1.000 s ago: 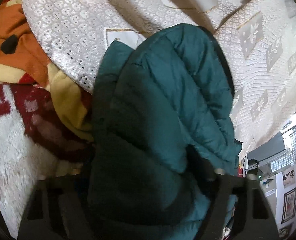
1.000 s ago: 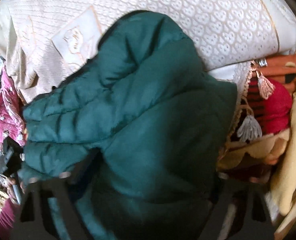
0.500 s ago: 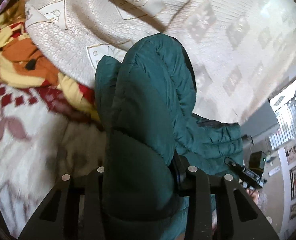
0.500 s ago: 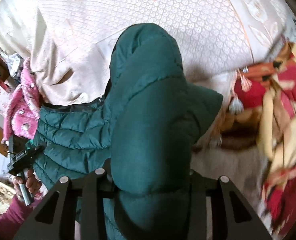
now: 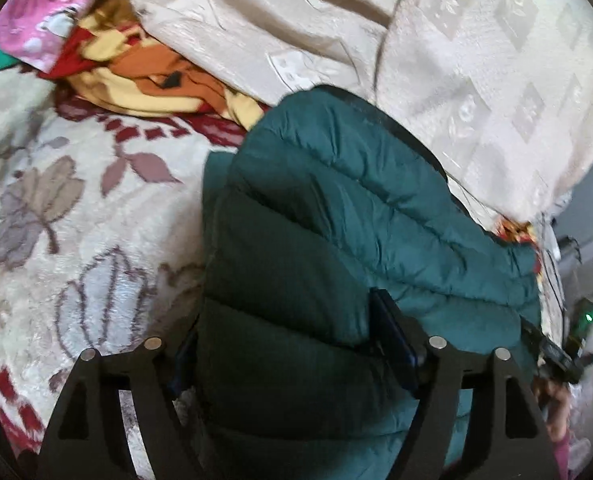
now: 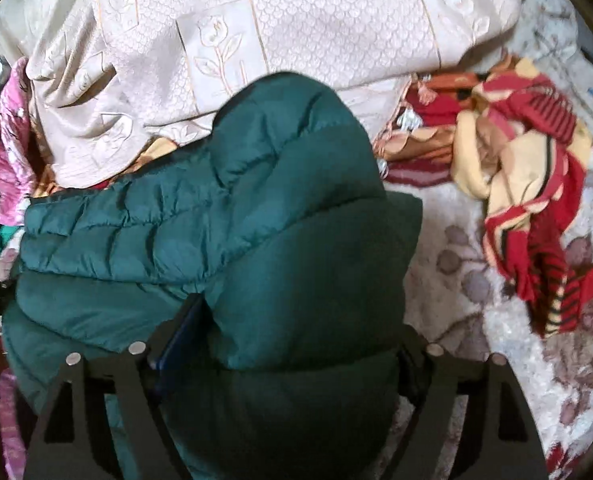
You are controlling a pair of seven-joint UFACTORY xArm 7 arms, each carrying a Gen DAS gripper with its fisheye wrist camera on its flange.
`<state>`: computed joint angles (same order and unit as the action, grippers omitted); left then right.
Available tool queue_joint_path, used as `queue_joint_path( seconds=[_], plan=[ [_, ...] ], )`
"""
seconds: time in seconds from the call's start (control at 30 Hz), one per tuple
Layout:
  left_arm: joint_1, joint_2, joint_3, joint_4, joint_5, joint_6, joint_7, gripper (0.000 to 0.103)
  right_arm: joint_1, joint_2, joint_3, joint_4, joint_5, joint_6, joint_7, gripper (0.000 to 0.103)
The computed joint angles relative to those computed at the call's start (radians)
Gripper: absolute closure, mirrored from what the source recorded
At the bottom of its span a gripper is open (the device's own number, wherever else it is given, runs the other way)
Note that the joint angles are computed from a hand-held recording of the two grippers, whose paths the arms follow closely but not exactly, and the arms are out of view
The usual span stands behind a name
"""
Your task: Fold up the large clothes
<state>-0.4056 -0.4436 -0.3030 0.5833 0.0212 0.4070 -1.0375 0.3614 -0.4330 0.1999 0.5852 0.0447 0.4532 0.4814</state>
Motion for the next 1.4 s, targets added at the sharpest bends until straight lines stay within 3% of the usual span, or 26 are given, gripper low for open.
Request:
queue_joint_path(
  seconds=[0.1,0.2,0.3,0.43,0.6,0.67,0.83,1.0,1.4],
  plan=[
    [0.092,-0.076,-0.127,0.051,0.157,0.166,-0.120,0.038,-0.061,-0.046,0.086,0.023,-0.102,0.074,0.111,0.019],
    [0.113,-0.112,-0.185,0.101,0.261,0.264,-0.178,0.038,-0.111,-0.099,0.150,0.066,-0.231,0.160,0.204,0.019],
    [0.111,-0.124,-0.205,0.129,0.311,0.295,-0.212,0.038,-0.111,-0.163,0.156,0.084,-0.274,0.187,0.245,0.019],
    [0.116,-0.096,-0.257,0.188,0.373,0.340,-0.266,0.038,-0.033,-0.159,0.101,0.088,-0.197,0.114,0.196,0.018],
    [0.109,0.043,-0.299,0.258,0.450,0.361,-0.381,0.038,-0.040,-0.067,0.196,0.116,-0.243,0.102,0.239,0.018],
    [0.094,0.079,-0.304,0.270,0.478,0.365,-0.425,0.038,-0.026,-0.028,0.207,0.116,-0.258,0.092,0.262,0.018],
    [0.047,0.159,-0.314,0.323,0.553,0.447,-0.486,0.038,-0.039,0.032,0.272,0.142,-0.414,0.146,0.382,0.016],
    [-0.013,0.177,-0.307,0.356,0.626,0.515,-0.532,0.038,0.036,-0.011,0.219,0.134,-0.371,0.160,0.399,0.016],
    [-0.156,0.211,-0.269,0.428,0.772,0.694,-0.626,0.038,-0.001,-0.089,0.330,0.146,-0.461,0.159,0.565,0.009]
  ],
)
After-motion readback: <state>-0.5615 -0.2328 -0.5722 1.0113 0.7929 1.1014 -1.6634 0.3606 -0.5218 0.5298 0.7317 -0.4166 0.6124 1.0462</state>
